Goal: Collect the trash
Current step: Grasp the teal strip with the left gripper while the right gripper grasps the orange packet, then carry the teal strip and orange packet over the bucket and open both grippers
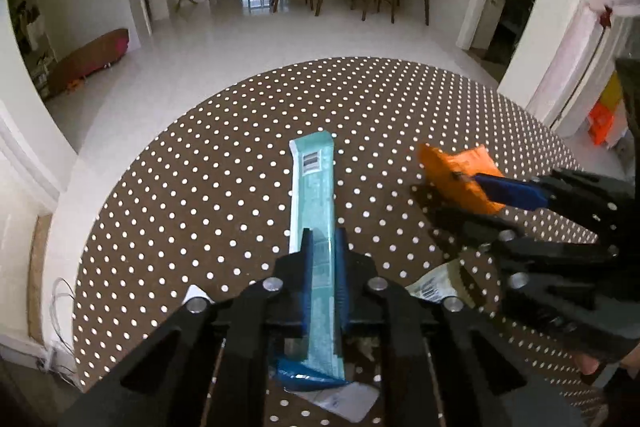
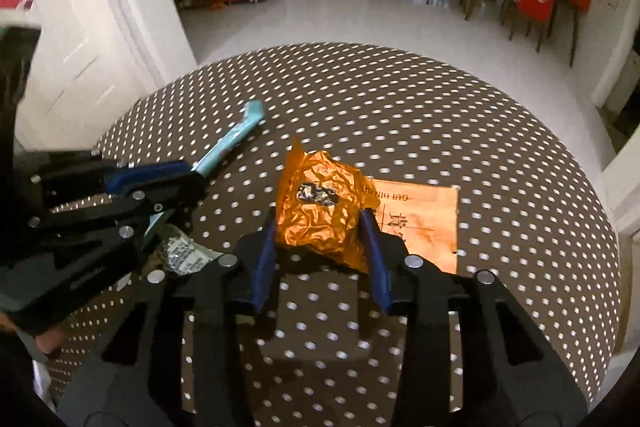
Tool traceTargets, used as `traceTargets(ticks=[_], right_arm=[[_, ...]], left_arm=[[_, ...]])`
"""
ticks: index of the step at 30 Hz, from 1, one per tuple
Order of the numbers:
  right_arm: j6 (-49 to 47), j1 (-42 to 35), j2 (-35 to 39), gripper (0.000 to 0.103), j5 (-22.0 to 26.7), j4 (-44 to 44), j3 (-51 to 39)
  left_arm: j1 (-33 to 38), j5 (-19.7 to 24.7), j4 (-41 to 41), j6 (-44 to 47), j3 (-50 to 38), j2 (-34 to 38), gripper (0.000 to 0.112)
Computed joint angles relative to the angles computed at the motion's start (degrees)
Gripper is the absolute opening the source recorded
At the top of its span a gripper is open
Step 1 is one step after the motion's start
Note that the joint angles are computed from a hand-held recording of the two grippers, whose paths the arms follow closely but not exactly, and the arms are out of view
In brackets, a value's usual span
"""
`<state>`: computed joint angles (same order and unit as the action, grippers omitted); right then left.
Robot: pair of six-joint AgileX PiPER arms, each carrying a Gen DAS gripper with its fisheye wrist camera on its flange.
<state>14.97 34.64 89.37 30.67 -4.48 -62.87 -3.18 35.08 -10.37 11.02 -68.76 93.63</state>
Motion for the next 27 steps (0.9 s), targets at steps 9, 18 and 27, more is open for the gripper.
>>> traceTargets(ticks=[9,18,27], right_arm=[[-18.38,-12.14,-11.96,0.039,1.72,19.53,5.94],[-25.63,-20.35,-19.42,0.039,7.27,25.38,7.61],[-37.0,-33.7,-24.22,0.039,13.73,34.44,8.12]], left_arm=[[1.1,0.38,-8.5,4.64,1.57,-3.07,0.006],[-7.15,-1.0,-7.27,-2.3,2.66,-5.63,0.006],[-19.42,-3.56,-3.53,-13.04,0.36,-4.77,0.006]])
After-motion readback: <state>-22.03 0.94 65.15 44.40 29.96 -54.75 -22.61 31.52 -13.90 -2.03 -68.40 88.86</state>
